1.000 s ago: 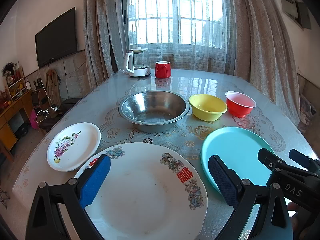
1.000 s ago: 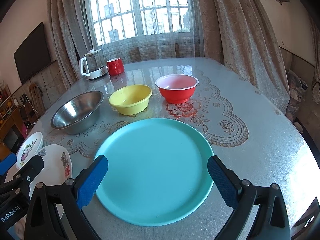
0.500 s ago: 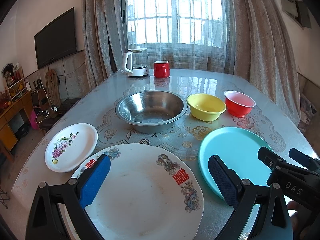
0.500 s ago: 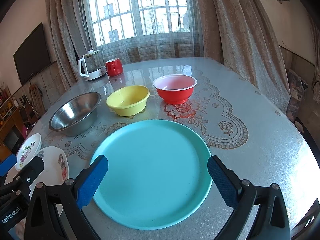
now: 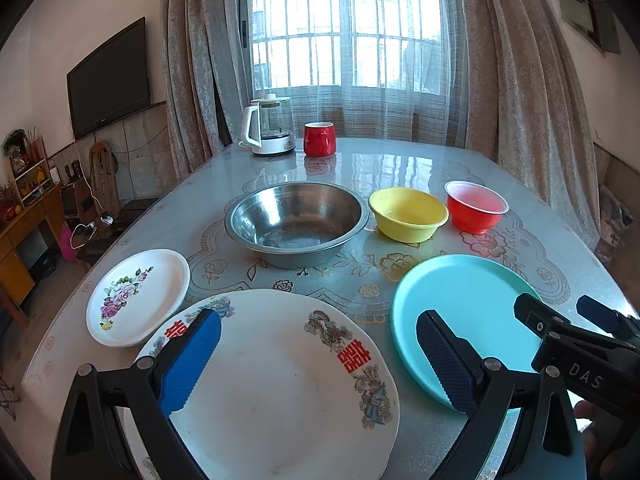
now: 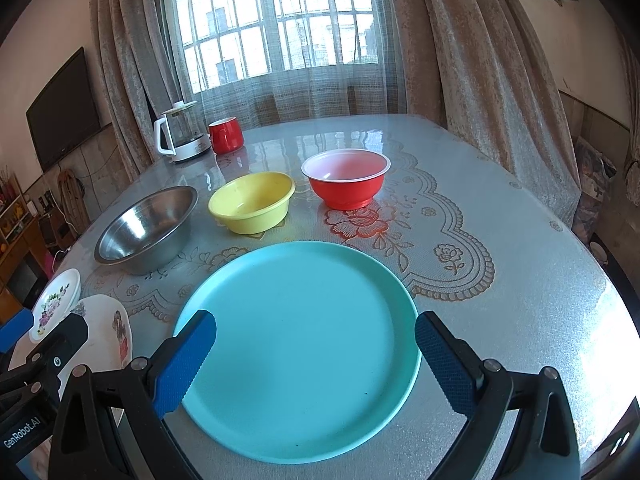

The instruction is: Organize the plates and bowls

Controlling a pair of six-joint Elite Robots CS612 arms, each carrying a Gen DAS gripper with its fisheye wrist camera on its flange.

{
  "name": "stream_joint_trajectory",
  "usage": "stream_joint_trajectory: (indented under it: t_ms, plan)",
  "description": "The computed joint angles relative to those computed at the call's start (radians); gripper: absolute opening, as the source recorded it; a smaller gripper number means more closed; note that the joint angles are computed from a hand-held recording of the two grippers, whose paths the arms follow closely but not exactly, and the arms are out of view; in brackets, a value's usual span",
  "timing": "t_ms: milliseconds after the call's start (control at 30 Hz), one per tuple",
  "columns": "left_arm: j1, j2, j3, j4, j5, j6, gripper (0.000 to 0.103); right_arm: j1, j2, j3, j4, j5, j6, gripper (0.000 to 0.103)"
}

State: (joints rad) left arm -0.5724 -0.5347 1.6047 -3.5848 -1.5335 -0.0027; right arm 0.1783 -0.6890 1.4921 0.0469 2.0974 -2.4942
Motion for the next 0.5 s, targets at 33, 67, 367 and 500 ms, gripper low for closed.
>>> stream_joint_trajectory:
  t_ms: [33,67,367,500]
  plan:
    - [-0.002,0.000,0.000,0.000,0.001,0.001,0.099,0.000,0.000,0.000,0.000,0.000,0.001,0.102]
    - [-0.003,0.000,0.000,0.000,0.000,0.002,0.099,-0.002,-0.001,0.003,-0.001,-0.002,0.001,0.102]
    - [-0.012,-0.003,0.007,0.004,-0.013,0.009,0.099,-0.009,-0.005,0.021,-0.004,-0.011,0.017,0.102]
    - [-0.007,-0.009,-0.003,0.060,-0.068,0.010,0.099,-0.031,-0.024,0.054,-0.029,-0.080,0.014,0.102]
